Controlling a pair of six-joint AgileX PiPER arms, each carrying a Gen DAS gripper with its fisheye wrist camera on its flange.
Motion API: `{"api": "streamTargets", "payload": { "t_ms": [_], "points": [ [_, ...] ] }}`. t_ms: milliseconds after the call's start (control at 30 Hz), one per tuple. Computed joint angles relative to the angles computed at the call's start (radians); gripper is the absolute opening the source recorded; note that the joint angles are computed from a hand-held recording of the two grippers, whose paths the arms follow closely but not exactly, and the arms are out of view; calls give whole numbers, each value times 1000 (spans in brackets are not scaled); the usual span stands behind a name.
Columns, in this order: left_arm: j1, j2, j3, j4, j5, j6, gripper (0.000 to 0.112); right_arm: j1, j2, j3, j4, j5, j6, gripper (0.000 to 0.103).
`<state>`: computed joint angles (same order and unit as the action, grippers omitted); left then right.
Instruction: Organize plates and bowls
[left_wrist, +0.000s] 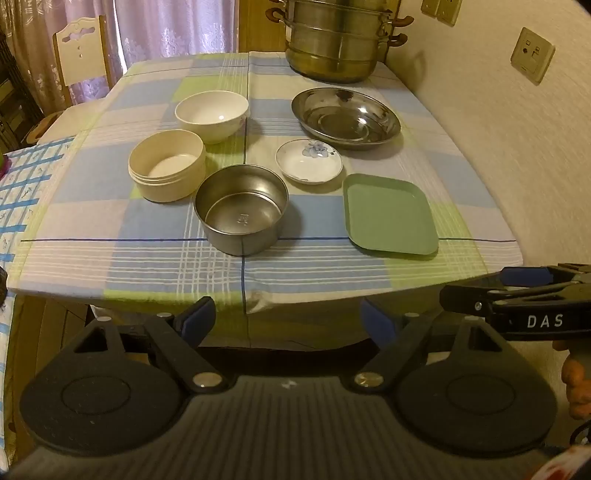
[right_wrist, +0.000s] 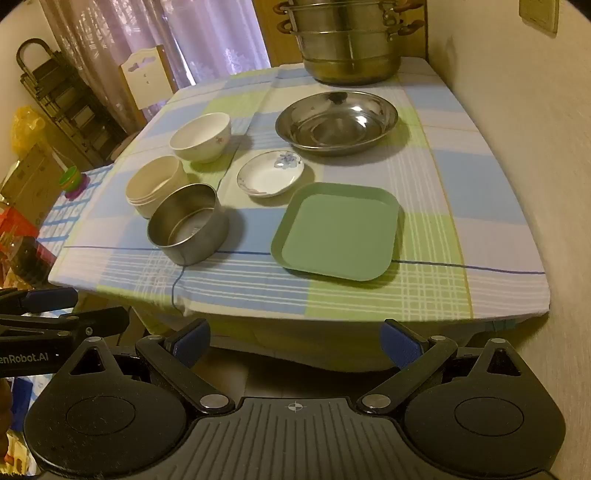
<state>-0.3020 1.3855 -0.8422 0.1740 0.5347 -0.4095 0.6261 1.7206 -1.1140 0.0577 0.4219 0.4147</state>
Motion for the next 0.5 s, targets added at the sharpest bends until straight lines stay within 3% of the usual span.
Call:
{"api": "streamTargets", "payload": {
  "t_ms": [500],
  "points": [
    [-15, 13, 7, 16, -18, -30, 84, -10, -6, 7, 22, -2, -28, 98]
  ]
}}
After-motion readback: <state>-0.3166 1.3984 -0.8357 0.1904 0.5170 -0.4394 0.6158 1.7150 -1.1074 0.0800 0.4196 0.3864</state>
